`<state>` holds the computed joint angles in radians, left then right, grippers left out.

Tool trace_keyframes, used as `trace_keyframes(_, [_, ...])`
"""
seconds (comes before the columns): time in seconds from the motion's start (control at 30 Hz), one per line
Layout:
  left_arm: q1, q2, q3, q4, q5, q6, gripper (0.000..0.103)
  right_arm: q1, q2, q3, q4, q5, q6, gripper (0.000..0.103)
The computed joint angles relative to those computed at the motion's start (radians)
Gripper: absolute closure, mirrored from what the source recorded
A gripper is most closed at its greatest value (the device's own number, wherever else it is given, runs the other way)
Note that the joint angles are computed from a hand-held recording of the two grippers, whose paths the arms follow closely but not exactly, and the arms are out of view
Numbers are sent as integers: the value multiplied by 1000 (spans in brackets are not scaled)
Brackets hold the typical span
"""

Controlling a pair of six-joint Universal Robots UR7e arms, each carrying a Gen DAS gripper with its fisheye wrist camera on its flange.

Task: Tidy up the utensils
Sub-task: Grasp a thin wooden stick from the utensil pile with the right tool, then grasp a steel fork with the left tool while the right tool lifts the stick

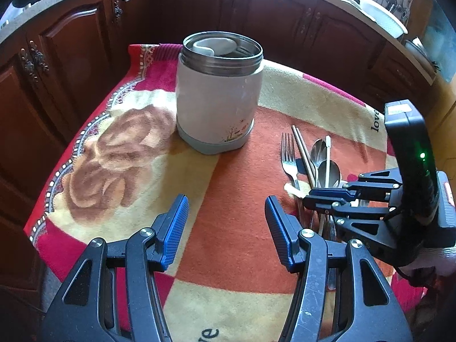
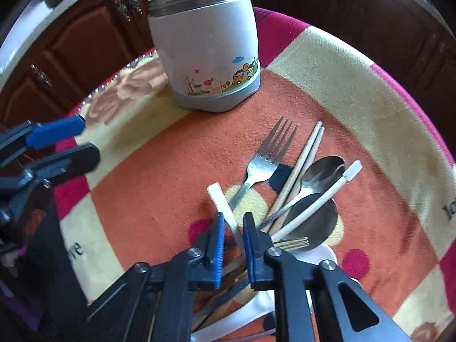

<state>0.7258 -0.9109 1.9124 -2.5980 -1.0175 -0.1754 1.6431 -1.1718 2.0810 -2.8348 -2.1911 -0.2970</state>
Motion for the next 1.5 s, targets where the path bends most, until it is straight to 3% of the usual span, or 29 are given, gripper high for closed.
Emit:
trace_keyframes(0.27, [4, 43, -39, 31, -38, 12, 47, -26, -101, 95, -94, 101, 68, 98])
trace_keyframes(0.63, [6, 161, -153, 74, -92, 33, 47, -129, -327, 312, -351, 223, 278, 98])
trace_keyframes(0.67, [9, 178, -171, 79, -102, 36, 47, -129, -311, 312, -376, 222, 288, 98])
trace_keyframes(0.83, [22, 248, -253, 104, -120, 49, 47, -147, -344, 331, -387, 202, 305, 98])
trace_keyframes(1.03, [29, 311, -310, 81, -136, 98, 49, -185, -370, 346, -397, 240, 282, 98])
trace_keyframes(1.2, [49, 352, -362, 103, -159, 98, 58, -200, -382, 354, -391, 259, 268, 98])
trace_keyframes(1.33, [53, 370, -378, 97, -152, 111, 83, -217, -387, 358, -391, 277, 267, 98])
trace_keyframes(1.5, [60, 364, -373, 88, -197, 124, 84, -231, -378, 348, -389, 278, 270, 98])
